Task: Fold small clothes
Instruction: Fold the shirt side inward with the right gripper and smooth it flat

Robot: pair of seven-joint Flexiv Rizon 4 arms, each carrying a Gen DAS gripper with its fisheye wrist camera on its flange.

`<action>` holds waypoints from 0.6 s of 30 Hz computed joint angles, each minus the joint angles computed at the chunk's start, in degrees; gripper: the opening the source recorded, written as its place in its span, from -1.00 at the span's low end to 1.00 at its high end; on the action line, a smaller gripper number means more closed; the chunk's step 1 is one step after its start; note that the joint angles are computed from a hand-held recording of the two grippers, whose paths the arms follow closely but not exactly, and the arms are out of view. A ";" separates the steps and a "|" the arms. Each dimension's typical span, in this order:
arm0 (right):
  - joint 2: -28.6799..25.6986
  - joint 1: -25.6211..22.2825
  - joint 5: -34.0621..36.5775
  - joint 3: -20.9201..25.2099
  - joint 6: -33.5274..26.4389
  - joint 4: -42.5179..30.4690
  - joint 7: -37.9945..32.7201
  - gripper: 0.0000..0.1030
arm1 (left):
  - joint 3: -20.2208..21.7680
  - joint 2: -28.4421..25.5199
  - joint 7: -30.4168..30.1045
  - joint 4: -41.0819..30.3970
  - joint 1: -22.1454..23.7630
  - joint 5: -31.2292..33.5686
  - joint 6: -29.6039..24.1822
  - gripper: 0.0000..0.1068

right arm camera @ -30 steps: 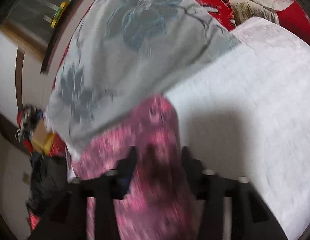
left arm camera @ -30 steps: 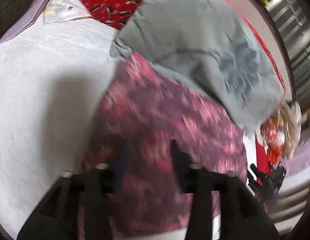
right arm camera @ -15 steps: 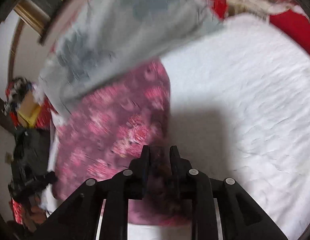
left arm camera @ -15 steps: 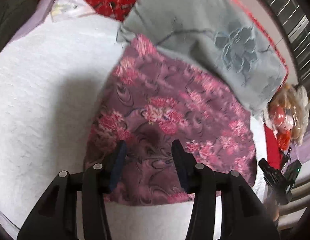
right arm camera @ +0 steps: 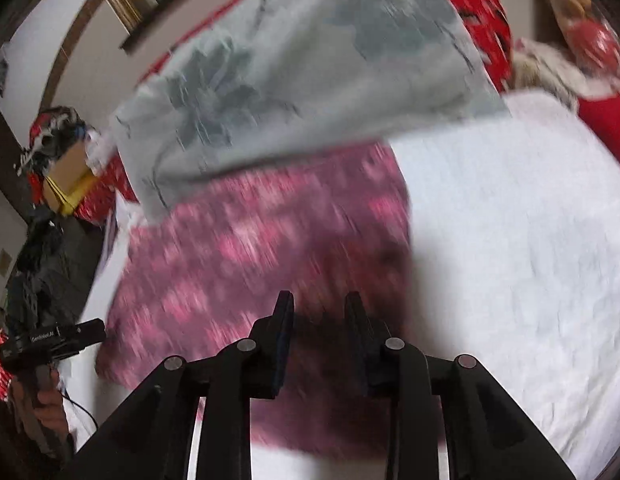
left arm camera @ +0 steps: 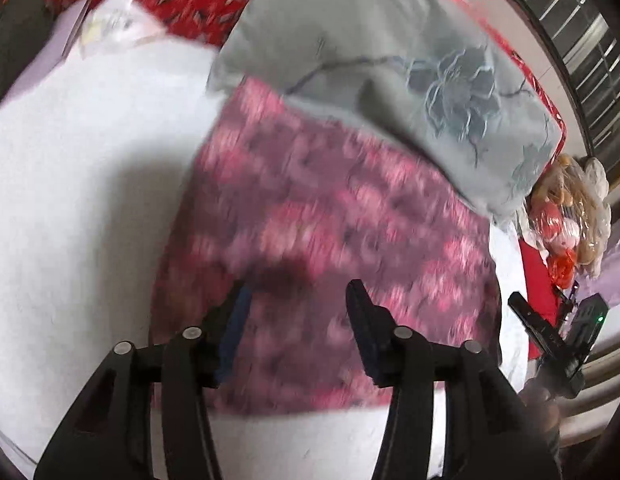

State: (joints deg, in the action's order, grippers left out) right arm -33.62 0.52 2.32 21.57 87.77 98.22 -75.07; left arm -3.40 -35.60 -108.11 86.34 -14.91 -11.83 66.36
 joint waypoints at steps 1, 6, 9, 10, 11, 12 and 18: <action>-0.67 1.60 -0.29 -1.69 0.30 -1.44 0.85 -0.44 | 2.30 -1.43 -1.57 -3.31 -1.42 1.81 -2.01 0.02; -6.67 7.84 -3.29 -9.51 -6.24 -9.96 8.25 -0.30 | 5.47 -10.20 -4.93 -16.58 -2.30 6.25 -14.02 0.11; -7.85 9.85 -4.99 -12.65 -5.87 -10.02 10.27 -0.30 | 6.26 -10.32 -4.99 -17.81 -2.92 9.45 -14.47 0.17; -7.51 9.39 -5.04 -12.06 -6.93 -10.33 10.47 -0.30 | 5.35 -9.92 -3.95 -17.65 -2.42 9.48 -13.90 0.17; -7.26 8.81 -4.84 -11.30 -6.58 -10.32 10.40 -0.29 | 4.14 -9.25 -2.93 -16.33 -1.65 9.08 -11.13 0.17; -7.09 8.30 -4.39 -10.67 -3.35 -9.55 9.88 -0.27 | 3.76 -8.79 -2.73 -15.37 -1.36 8.88 -8.86 0.20; -8.23 10.02 -7.16 -13.81 -7.86 -10.34 11.06 0.00 | 9.38 -13.24 -6.96 -23.40 -4.80 14.86 -17.13 0.32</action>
